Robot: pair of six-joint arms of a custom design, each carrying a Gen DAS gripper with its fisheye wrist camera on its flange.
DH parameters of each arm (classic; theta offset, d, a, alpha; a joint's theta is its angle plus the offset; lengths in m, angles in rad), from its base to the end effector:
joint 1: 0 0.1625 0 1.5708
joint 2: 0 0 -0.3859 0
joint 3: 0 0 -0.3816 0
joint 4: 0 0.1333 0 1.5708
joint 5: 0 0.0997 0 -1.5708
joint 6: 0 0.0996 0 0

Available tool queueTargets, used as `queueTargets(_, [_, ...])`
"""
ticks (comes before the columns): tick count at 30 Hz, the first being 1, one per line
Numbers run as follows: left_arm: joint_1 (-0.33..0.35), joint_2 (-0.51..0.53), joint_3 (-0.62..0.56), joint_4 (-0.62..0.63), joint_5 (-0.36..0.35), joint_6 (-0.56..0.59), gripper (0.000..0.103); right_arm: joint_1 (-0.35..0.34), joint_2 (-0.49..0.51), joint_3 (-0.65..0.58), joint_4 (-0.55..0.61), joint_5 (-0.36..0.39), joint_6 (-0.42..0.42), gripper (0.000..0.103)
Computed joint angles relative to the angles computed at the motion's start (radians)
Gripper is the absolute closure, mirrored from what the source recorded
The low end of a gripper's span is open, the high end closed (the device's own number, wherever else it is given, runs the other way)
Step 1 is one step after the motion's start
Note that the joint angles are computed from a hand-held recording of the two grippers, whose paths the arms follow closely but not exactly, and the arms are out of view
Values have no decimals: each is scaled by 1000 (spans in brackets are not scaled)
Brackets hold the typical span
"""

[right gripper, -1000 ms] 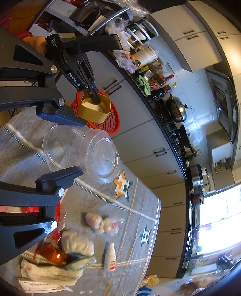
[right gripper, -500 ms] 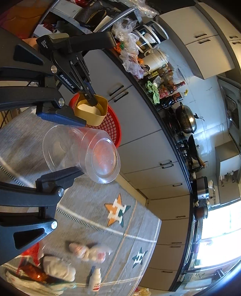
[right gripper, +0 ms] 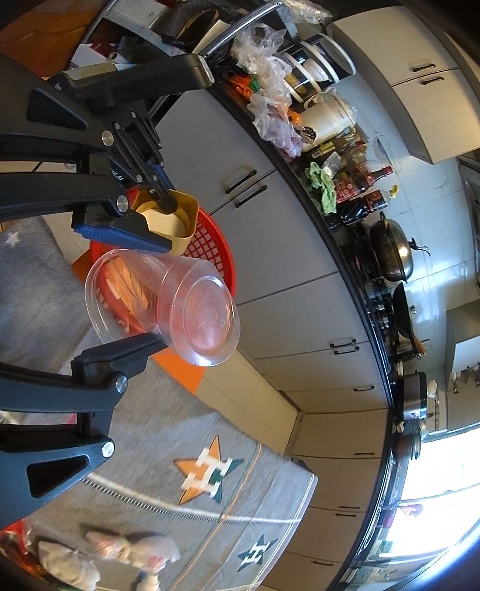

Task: Collect trash
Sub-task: 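Carry both cups over the red wastebasket and open both tools to drop them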

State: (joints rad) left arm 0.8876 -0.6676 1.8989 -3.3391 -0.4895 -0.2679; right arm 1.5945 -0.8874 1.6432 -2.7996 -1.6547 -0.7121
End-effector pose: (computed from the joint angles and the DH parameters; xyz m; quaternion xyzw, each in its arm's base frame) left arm -0.1692 -0.5582 0.0524 0.0368 0.8370 -0.4294 0.3371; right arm 0.1404 -0.6522 0.1571 0.3402 -0.9098 0.2066 0.1174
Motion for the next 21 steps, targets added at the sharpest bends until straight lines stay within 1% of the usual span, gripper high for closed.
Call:
queueTargets(6, [23, -1, -3, 7, -11, 2, 97, 19, 64, -58, 13, -27, 11, 55])
queueTargets(11, [31, 2, 0, 8, -17, -7, 97, 23, 94, -90, 22, -43, 21, 54])
queueTargets(21, [31, 18, -22, 40, 1, -13, 95, 27, 157, -156, 34, -62, 37, 52])
